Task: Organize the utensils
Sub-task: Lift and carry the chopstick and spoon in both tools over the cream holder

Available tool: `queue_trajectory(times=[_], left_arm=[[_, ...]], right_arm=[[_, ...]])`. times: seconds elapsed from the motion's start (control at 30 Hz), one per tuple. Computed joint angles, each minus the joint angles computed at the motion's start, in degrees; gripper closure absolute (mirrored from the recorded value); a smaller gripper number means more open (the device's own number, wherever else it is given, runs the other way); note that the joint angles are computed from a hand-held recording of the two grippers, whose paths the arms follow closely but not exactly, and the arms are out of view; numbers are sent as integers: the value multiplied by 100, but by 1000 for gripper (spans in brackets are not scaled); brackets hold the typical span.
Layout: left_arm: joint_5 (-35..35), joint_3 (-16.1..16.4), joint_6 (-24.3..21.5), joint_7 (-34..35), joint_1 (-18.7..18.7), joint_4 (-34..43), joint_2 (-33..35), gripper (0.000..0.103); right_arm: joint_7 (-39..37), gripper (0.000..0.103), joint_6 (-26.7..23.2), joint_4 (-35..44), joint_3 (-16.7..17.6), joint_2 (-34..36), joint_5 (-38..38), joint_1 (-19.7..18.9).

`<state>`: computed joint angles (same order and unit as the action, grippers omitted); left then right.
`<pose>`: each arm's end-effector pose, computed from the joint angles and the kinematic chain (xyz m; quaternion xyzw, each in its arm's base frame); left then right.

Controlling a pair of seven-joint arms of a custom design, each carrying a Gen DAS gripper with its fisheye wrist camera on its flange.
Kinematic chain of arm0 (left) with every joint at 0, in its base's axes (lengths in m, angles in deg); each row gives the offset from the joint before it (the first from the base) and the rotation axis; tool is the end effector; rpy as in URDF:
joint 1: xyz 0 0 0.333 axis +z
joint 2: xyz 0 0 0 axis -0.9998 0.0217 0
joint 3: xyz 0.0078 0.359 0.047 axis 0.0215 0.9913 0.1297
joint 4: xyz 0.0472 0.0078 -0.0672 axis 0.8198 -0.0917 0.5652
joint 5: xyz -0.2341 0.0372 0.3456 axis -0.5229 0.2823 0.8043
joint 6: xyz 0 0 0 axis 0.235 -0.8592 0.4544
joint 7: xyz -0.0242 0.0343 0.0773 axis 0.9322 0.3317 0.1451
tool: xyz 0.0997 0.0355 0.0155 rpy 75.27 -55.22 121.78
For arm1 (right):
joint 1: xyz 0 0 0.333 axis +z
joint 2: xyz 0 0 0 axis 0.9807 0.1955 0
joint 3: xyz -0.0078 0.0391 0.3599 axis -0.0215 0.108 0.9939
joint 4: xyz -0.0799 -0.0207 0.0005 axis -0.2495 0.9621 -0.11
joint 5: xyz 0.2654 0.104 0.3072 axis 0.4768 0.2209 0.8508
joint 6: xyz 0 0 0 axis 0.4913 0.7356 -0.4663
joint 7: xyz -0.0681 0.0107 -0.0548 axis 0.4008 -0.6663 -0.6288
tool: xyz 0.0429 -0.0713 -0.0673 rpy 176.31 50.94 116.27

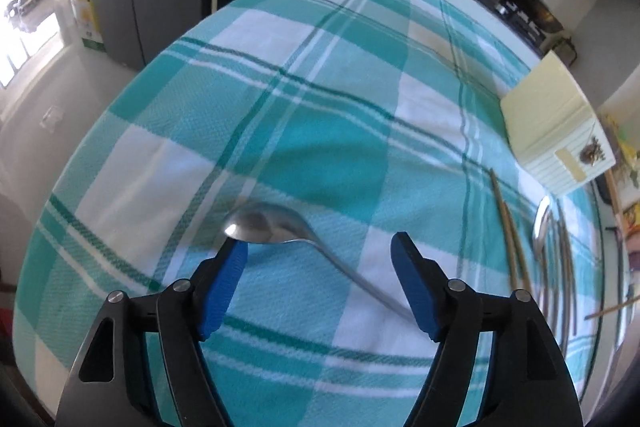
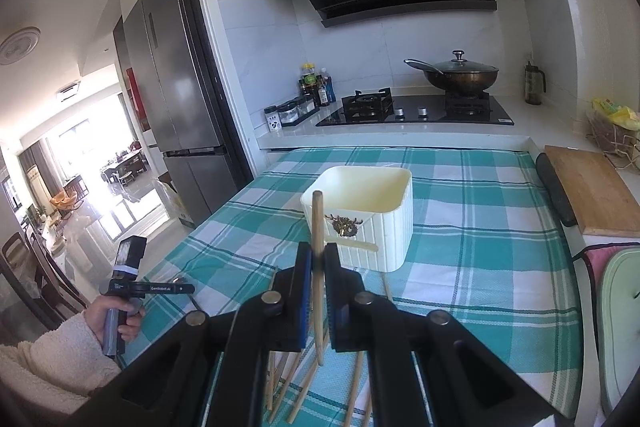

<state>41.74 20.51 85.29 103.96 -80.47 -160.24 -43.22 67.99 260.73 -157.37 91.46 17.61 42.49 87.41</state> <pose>0.7823 -0.0302 0.3059 -0.7128 0.6421 -0.2744 0.0663 0.6032 0.1577 0.4504 -0.6265 0.5837 -0.2594 0.4467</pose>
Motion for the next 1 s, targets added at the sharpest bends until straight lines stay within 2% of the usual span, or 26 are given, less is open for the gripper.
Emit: queue_trajectory(times=[0.07, 0.13, 0.17, 0.23, 0.3, 0.37, 0.43, 0.53, 0.57, 0.6, 0.73, 0.87, 0.9, 0.93, 1.0], left_arm=[[-402, -637, -58, 547, 406, 263, 197, 29], [-625, -930, -8, 983, 487, 473, 335, 29], [-651, -982, 4, 1165, 444, 596, 405, 29], [-649, -872, -121, 1211, 273, 815, 477, 29], [-858, -954, -152, 1330, 353, 786, 427, 29], [-1066, -929, 104, 1361, 393, 537, 237, 28], [-934, -418, 384, 863, 82, 308, 16, 27], [-219, 1002, 692, -808, -895, -75, -243, 26], [-13, 1351, 715, -1238, -1147, -148, -255, 26], [141, 1549, 700, -1516, -1287, -183, -238, 26], [674, 1725, 242, -1979, -1432, 230, 109, 25], [1653, 2718, -222, -3160, -2204, 1112, 781, 10], [1847, 2840, -437, -3317, -2311, 1350, 926, 10], [1984, 2883, -466, -3433, -2363, 1438, 993, 10], [2156, 2784, -178, -3505, -2340, 1358, 984, 20]], right_arm=[[-67, 96, -3, -46, -51, -31, 95, 71], [-147, 96, -12, -64, -108, -30, 212, 140], [-190, 96, -21, -63, -137, -21, 279, 172], [-207, 96, -39, -56, -144, -2, 360, 180], [-95, 96, -30, -68, -63, 10, 297, 66], [-28, 96, 10, -100, -33, -3, 241, 8], [-51, 96, 59, -148, -59, -24, 238, 28], [27, 96, 101, -168, -18, -9, 104, -58], [148, 96, 121, -157, 51, 17, -39, -164], [217, 96, 137, -148, 75, 41, -108, -203], [575, 96, 160, -48, 223, 165, -504, -431], [784, 96, 184, 10, 291, 213, -777, -523], [796, 96, 202, 7, 276, 210, -797, -509], [804, 96, 222, 3, 260, 205, -806, -492], [795, 96, 265, -23, 201, 190, -755, -428]])
